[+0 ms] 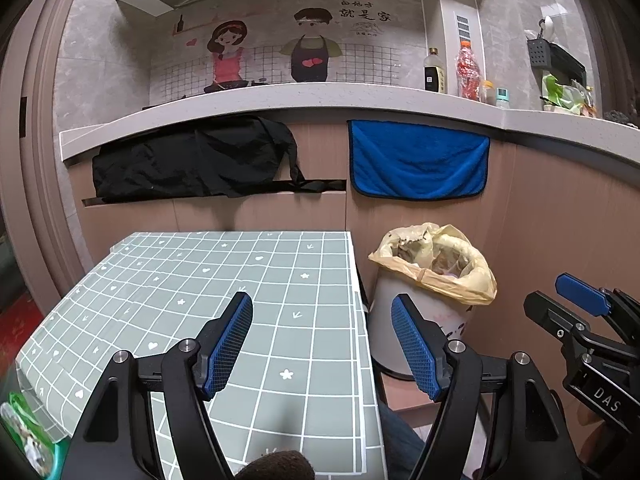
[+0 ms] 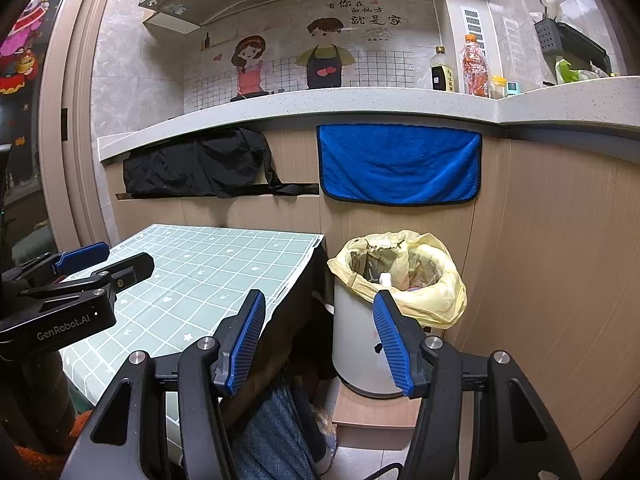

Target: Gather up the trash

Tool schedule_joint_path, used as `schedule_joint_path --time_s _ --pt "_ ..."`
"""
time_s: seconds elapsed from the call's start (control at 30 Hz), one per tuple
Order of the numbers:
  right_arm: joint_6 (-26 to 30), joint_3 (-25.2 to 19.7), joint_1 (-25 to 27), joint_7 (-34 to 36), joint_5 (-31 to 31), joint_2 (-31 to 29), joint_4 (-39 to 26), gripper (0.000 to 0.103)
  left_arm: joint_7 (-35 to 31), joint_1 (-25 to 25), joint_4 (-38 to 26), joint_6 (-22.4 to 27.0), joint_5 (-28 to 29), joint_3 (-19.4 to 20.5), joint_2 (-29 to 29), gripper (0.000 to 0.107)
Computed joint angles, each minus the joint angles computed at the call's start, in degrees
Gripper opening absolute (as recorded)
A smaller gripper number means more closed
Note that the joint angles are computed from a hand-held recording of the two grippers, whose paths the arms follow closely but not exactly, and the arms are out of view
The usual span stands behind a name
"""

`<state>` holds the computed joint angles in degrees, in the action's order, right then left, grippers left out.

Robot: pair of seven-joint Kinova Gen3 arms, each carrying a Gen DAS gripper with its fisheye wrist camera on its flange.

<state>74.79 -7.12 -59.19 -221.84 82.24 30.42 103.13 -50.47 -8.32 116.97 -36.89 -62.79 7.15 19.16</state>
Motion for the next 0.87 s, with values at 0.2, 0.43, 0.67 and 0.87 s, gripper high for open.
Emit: schedule_joint_path --time_s 0.2,0.43,0.67,0.87 --pt "0.0 0.0 0.0 0.1 -0.1 0.1 -0.2 0.053 0.0 0.1 0.1 0.1 0.0 0.1 -0.1 0.072" --pt "0.0 0.0 0.0 -0.3 -0.1 0.0 0.2 0.053 1.2 -0.1 -0.5 0.4 -1.5 0.2 0.2 0.072" --pt "0.4 0.0 -0.2 0.3 -0.3 0.2 -0.3 0.053 1.3 0.2 -0.5 0.4 -1.5 -0.1 0.2 0.072" --pt "-0.6 0.0 0.2 0.4 -0.4 0.3 -0.3 0.053 0.4 0.0 -0.5 -0.6 -1.1 -0.2 0.5 0.072"
